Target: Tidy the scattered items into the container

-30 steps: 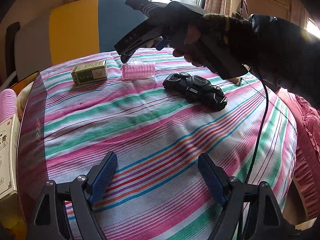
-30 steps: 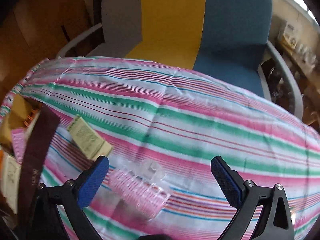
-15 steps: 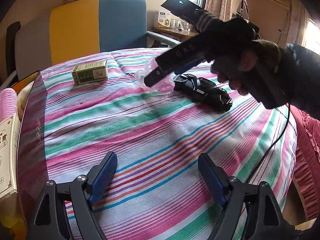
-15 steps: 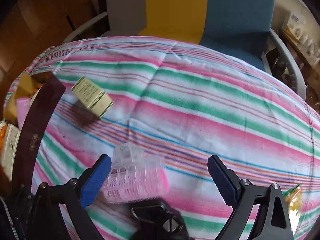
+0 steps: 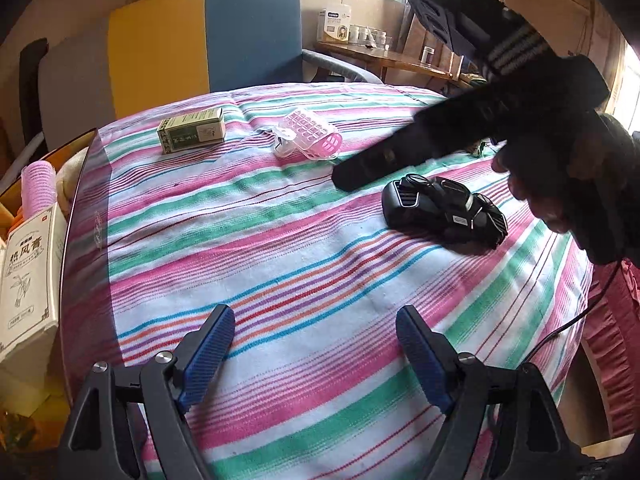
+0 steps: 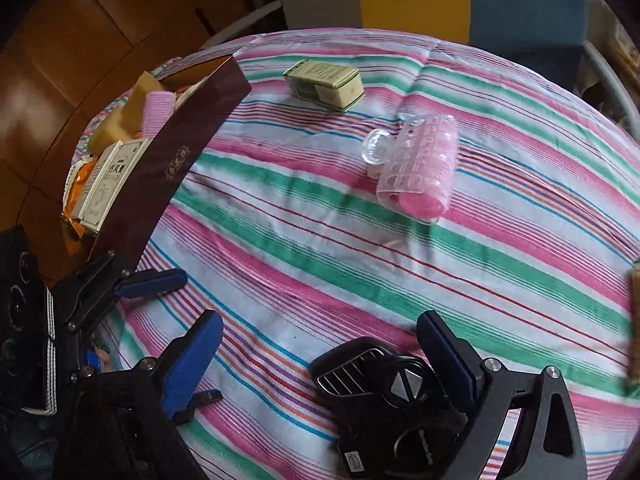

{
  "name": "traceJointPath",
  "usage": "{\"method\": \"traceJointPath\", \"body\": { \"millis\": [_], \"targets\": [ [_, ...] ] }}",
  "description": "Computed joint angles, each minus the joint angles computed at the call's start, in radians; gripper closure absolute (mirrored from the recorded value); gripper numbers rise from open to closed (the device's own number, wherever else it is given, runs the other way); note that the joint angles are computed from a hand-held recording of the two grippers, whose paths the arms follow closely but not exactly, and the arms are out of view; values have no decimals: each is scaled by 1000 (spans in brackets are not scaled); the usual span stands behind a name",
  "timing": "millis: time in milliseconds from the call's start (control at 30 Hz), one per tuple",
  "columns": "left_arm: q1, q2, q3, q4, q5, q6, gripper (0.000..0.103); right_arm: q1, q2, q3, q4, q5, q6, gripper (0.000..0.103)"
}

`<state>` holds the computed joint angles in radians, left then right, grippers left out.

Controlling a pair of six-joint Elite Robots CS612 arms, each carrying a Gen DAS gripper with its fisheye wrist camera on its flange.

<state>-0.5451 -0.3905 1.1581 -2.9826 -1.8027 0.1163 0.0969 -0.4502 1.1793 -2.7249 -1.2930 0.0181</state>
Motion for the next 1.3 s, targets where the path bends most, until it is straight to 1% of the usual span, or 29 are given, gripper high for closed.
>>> {"method": "traceJointPath", "body": {
  "millis": [67,100,200,267,300,367,400,433,533,567,667,867,933,967,1067,1167,1267,1300],
  "targets": [
    [0,-13,24,-8,-1,-5,18,-8,-2,1,-50,-20,65,4],
    [0,-18,33,-10,-3,-4,18,-17,2,-4,-78,-11,109,4],
    [4,-30,55,-14,-15,4,19,-34,32,-61,-126,36,248,1],
    [7,-36,65,-15,-21,10,19,-34,72,-138,-118,36,326,0],
    [8,-39,70,-17,-22,14,19,-32,83,-162,-113,27,355,0],
    [10,-44,78,-21,-26,24,19,-29,108,-220,-76,11,374,0],
    [12,-43,77,-22,-29,26,19,-25,128,-263,-41,-1,370,0],
    [13,-42,75,-20,-31,27,19,-22,149,-306,-1,2,354,0],
    [14,-42,75,-13,-37,29,19,-16,178,-363,85,86,268,0],
    [14,-42,74,-11,-38,27,19,-16,180,-365,103,135,232,0],
    [14,-46,81,-20,-32,15,19,-9,174,-351,172,260,111,0],
    [16,-66,118,-73,-8,-10,19,5,100,-212,213,365,-31,0],
    [16,-72,130,-81,-3,-16,19,2,61,-137,135,327,-18,0],
    [15,-75,136,-84,-1,-18,19,-3,43,-99,81,311,7,0],
    [12,-83,149,-96,2,-21,19,-16,-4,2,-61,180,117,0],
    [9,-88,157,-99,4,-20,19,-31,-40,90,-130,73,207,0],
    [9,-91,160,-94,5,-23,19,-46,-63,164,-166,66,265,0],
    [8,-93,162,-92,9,-24,19,-51,-69,185,-180,79,273,0]
  ]
}}
